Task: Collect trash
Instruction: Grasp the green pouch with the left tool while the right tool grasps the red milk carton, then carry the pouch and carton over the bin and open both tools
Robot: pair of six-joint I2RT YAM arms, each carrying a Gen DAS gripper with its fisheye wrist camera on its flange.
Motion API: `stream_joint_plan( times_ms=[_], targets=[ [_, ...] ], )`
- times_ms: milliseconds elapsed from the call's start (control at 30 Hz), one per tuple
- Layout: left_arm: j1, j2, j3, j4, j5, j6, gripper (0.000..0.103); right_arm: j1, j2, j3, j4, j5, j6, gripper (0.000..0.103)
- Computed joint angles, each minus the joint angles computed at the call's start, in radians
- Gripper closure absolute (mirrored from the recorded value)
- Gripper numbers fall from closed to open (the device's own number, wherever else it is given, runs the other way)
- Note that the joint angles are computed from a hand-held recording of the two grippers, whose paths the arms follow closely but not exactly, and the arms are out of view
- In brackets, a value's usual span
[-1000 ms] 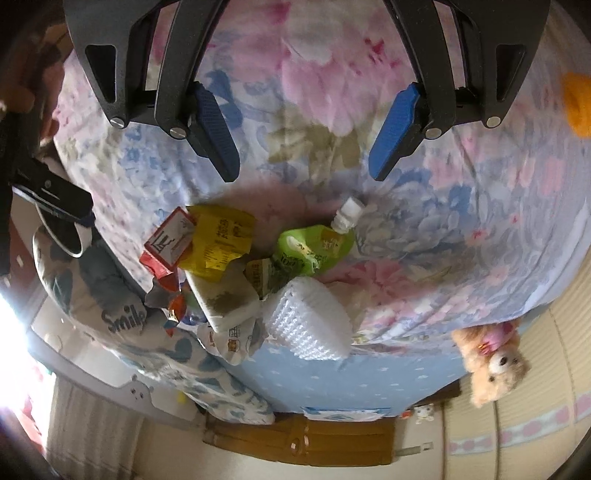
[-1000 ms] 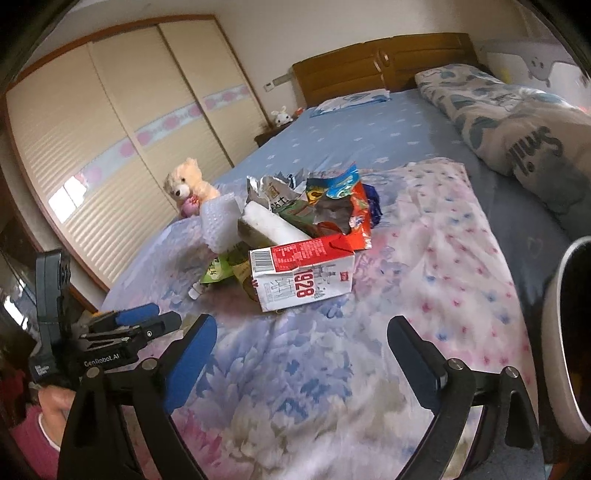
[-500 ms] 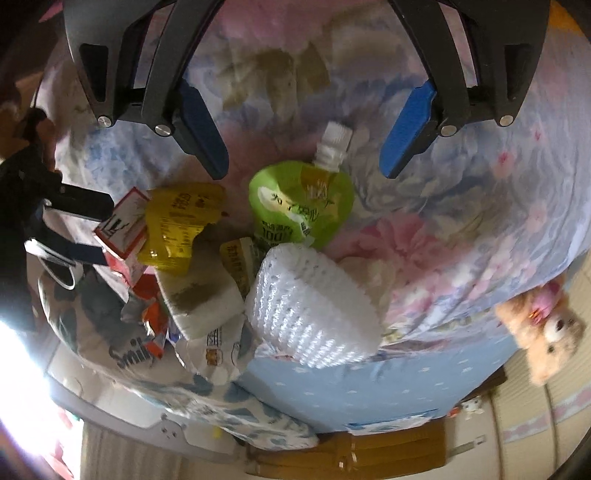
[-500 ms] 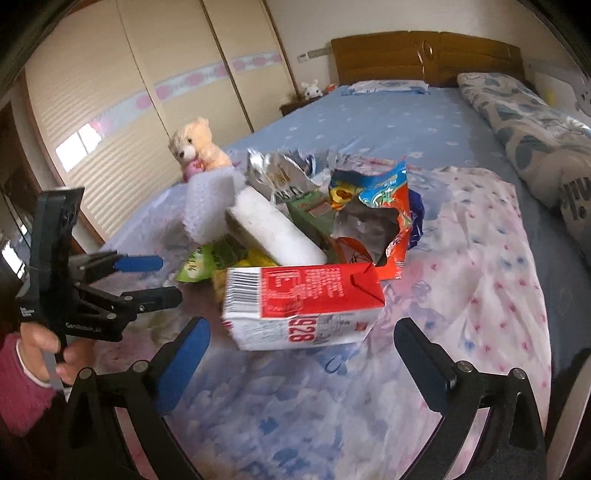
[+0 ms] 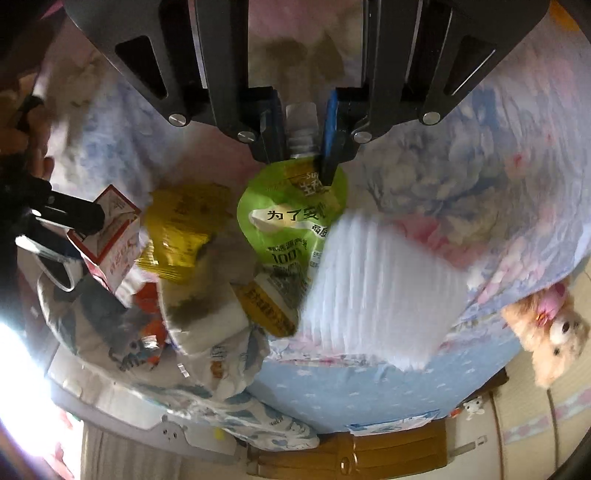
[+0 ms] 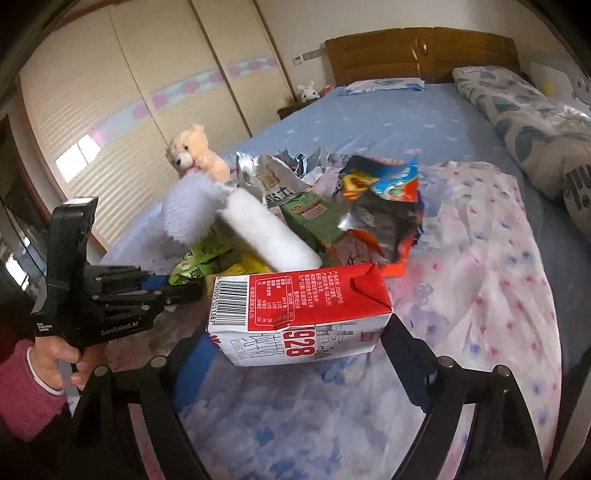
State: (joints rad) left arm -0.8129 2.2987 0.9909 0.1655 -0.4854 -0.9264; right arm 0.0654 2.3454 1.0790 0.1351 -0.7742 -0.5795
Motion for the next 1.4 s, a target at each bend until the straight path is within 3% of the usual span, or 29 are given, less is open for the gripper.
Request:
stream_joint_plan(
  times_ms=[233,600,967,1400],
  targets=[
    [-0.139,-0.043,-0.034,-0.006,-0.066,-0.179,0.087,-0.122,-0.095,-0.138,-0.01,-0.094,-0.043,0.016],
    [-0.297,0.005,0.16,-0.184,-0.145,-0.299,0.087,-0.314,-0.163,-0.217,-0.105,-0.157,-0.171,0.016],
    [-0.332,0.117,0.461,-0.324,-0.145,-0.192,0.087,-0.525,-0.162,-0.169,-0.268,-0.188,-0.332,0.015],
    [-0.3,0.316,0.897,-0.539,-0.105,-0.05,0.087,-0.669,-0.123,-0.032,-0.38,-0.208,-0.374,0.016]
  ],
)
